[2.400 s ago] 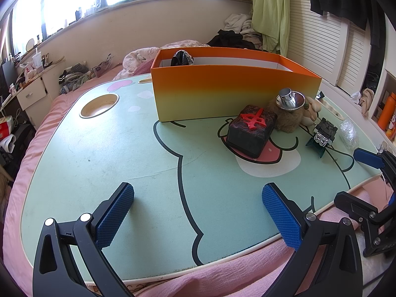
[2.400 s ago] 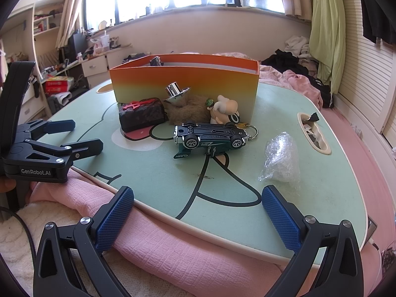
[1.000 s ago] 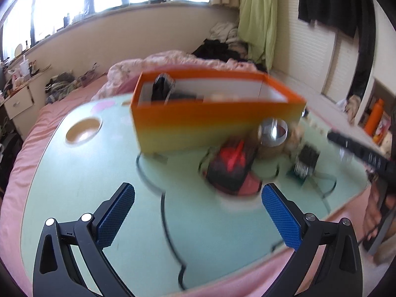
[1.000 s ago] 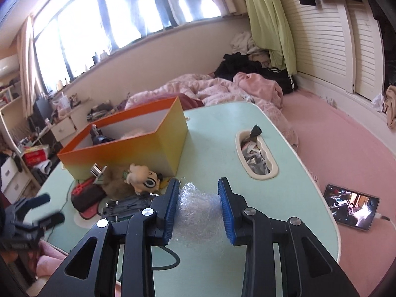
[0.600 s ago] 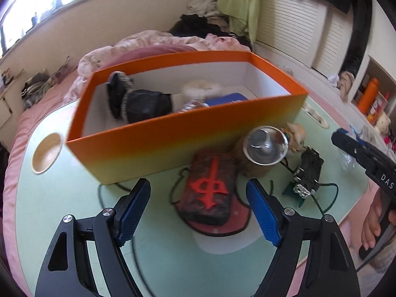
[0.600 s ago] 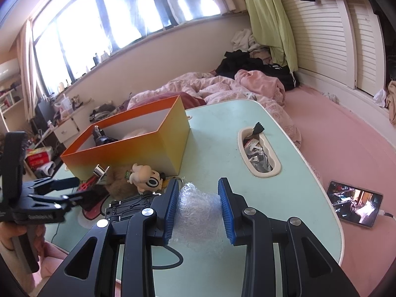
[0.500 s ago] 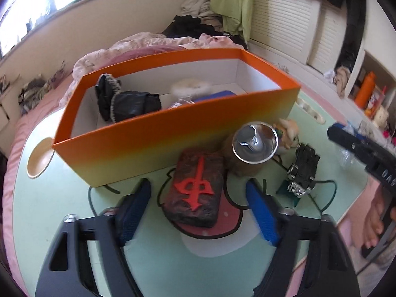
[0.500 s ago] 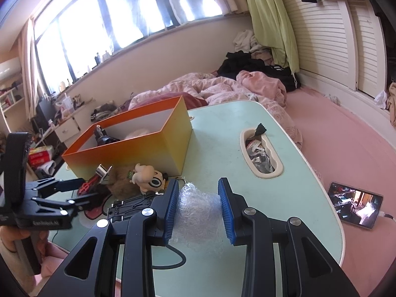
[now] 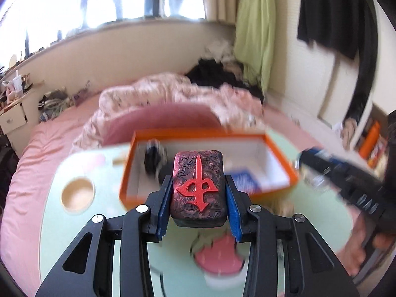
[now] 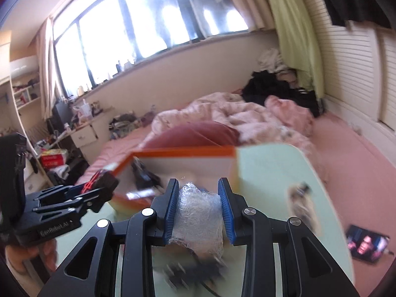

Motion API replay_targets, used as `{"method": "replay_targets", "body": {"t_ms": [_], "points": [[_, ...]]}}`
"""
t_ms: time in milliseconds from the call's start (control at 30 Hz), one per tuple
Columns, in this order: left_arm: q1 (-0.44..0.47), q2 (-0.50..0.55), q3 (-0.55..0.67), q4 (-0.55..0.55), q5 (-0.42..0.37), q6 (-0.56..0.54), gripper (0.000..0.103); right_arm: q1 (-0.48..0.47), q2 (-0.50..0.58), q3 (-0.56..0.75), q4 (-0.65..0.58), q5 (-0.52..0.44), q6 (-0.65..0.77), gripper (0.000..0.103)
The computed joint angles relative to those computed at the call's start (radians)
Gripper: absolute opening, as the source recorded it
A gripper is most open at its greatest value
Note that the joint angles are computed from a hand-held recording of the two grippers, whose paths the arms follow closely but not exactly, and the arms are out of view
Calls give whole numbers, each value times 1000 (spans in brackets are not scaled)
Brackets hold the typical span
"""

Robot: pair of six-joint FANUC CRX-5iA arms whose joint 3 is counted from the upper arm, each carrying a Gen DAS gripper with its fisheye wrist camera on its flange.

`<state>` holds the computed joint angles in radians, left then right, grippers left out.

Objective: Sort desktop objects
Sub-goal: 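Drop the red-marked box into orange box with left tool while right tool drops clear bag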

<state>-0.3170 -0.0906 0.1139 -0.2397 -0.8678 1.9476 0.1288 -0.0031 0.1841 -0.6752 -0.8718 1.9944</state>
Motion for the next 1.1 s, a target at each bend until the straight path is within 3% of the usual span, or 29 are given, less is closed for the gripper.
{"method": "replay_targets", "body": {"t_ms": [133, 167, 200, 233, 300, 367, 600, 700, 767, 833, 867, 967, 1100], "points": [[-1, 52, 53, -62, 4, 73, 41, 57, 120, 131, 82, -92, -77, 35], [-3, 78, 72, -87, -14, 82, 47, 67, 156, 167, 109, -138, -100, 39], [-4, 116, 106, -109, -61, 84, 64, 70, 181, 190, 125, -167, -126, 46], [-3, 160, 148, -127, -128, 89, 69, 55, 200, 209, 100, -196, -130, 47], [33, 198, 162, -68, -177, 61, 71, 22, 216, 230, 41, -241, -112, 59], [40, 185, 129, -60, -150, 53, 72, -1, 209, 222, 9, -254, -71, 61], [-3, 109, 48, -130, -118, 126, 72, 42, 151, 131, 77, -162, -19, 62], [-4, 72, 16, -123, -87, 146, 72, 22, 96, 75, 23, -113, 14, 62], [-63, -1, -28, -262, -41, 289, 72, -1, 40, 29, -25, -109, 61, 62], [-80, -62, -78, -268, -7, 298, 73, -7, -30, -42, -24, -96, 95, 67], [-72, -80, -97, -224, -4, 257, 80, -9, -60, -75, -21, -93, 110, 74], [-86, -120, -157, -148, -59, 158, 83, -6, -153, -198, 14, -77, 170, 80], [-126, -106, -190, -182, -129, 191, 83, 23, -178, -294, 135, -65, 146, 86]]}}
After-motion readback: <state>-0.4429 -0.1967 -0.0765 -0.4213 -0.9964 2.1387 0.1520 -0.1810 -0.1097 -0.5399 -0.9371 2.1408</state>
